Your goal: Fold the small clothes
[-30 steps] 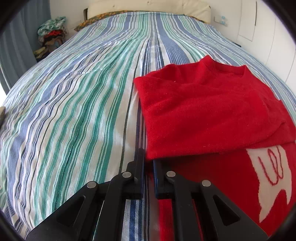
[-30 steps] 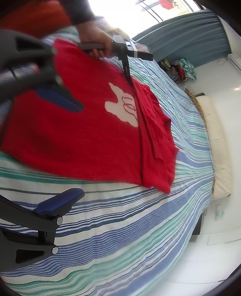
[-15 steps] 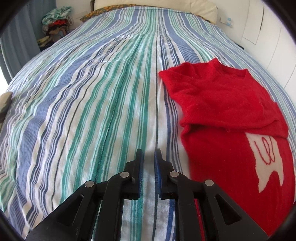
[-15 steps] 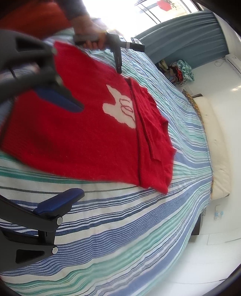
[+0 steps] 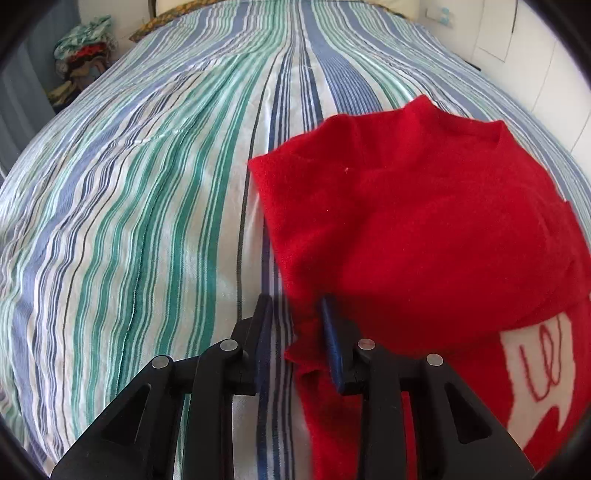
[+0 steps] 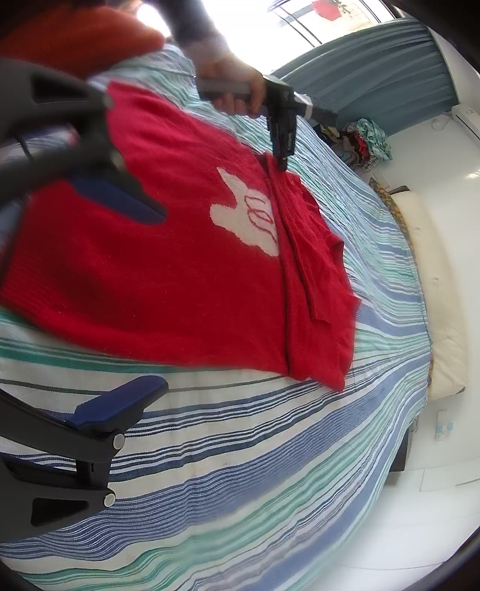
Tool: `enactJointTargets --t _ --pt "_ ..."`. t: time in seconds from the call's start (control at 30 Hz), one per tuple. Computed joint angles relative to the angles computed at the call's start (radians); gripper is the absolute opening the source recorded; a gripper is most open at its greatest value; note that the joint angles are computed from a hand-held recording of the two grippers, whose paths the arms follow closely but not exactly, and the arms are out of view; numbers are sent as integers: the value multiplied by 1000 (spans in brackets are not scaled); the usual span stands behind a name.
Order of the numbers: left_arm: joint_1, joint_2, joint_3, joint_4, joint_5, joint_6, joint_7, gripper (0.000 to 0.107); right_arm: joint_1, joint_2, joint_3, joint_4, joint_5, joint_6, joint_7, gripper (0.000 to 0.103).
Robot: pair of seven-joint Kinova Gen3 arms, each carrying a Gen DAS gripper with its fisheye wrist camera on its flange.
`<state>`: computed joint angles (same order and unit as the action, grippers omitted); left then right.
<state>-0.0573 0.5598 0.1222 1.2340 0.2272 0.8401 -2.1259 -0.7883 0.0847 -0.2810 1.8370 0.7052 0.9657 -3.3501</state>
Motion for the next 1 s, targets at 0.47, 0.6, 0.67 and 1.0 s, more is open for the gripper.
enactJointTargets --t 0.47,0.6,0.67,1.0 --pt "65 50 -34 -209 -20 88 87 67 54 -44 -12 69 1 -92 -81 83" --pt "202 102 -208 -186 -167 -20 231 65 58 -39 -11 63 -12 -85 -73 83" --pt "193 98 -222 -167 -173 -42 304 75 56 -40 -11 63 -8 -75 -81 83" --pt "-115 -64 17 19 -52 -32 45 81 46 -35 -21 50 11 -38 -98 83"
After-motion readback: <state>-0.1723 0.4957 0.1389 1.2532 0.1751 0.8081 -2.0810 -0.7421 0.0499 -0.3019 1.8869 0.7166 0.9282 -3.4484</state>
